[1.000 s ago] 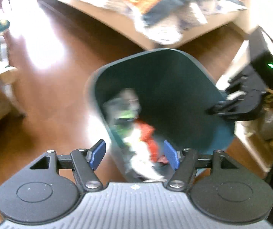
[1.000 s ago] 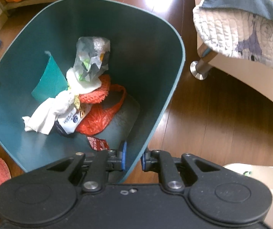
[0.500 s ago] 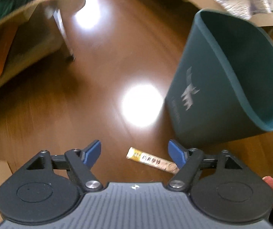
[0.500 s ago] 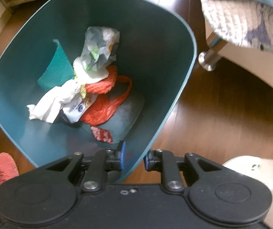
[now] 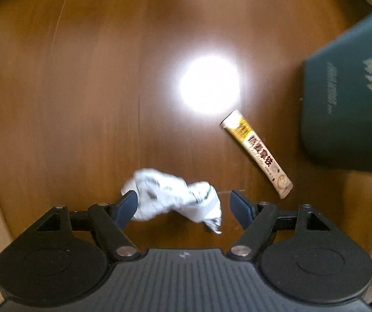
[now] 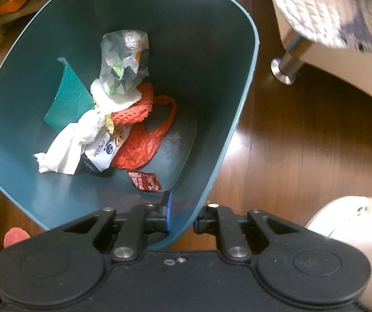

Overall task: Collect trash
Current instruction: 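Lower the left tool to the crumpled silver foil and close on it, then carry the crumpled silver foil into the wastebasket and open the left tool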

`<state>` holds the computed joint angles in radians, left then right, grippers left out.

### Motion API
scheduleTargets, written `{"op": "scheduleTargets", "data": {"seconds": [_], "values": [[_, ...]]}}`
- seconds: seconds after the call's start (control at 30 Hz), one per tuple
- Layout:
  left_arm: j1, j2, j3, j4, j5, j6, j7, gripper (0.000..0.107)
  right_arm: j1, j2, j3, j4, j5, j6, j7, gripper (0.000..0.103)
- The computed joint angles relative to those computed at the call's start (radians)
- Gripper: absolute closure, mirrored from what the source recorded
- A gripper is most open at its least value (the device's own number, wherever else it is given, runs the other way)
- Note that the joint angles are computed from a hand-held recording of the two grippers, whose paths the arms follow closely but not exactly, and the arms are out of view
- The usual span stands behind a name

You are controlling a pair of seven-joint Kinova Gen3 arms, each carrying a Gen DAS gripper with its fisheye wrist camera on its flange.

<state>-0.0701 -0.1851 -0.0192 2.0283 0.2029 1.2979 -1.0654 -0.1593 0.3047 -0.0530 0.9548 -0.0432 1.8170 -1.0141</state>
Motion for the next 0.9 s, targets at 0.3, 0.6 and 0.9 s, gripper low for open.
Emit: {"op": "scheduleTargets", "data": {"seconds": [0.3,0.6,0.9], "values": [[-0.053,0.06,-0.035,0.152,0.069,-0.101,-0.017,0.03,-0.025,-0.026,-0.012,0.037,0.009,-0.042,0.024,0.089],[0.061,0.063,0.071,0.094,-0.019,-0.127,0.068,0.061,-0.019,-0.066,-0.014,0.103,0.03,-0.088,0.067,0.089],[0.115,0.004,0.114,-0.005,-0.123,-0.079,0.188,0.086,-0.015,-0.054,-0.007,0.076,0.021,-0.104,0.095,0.089]]}}
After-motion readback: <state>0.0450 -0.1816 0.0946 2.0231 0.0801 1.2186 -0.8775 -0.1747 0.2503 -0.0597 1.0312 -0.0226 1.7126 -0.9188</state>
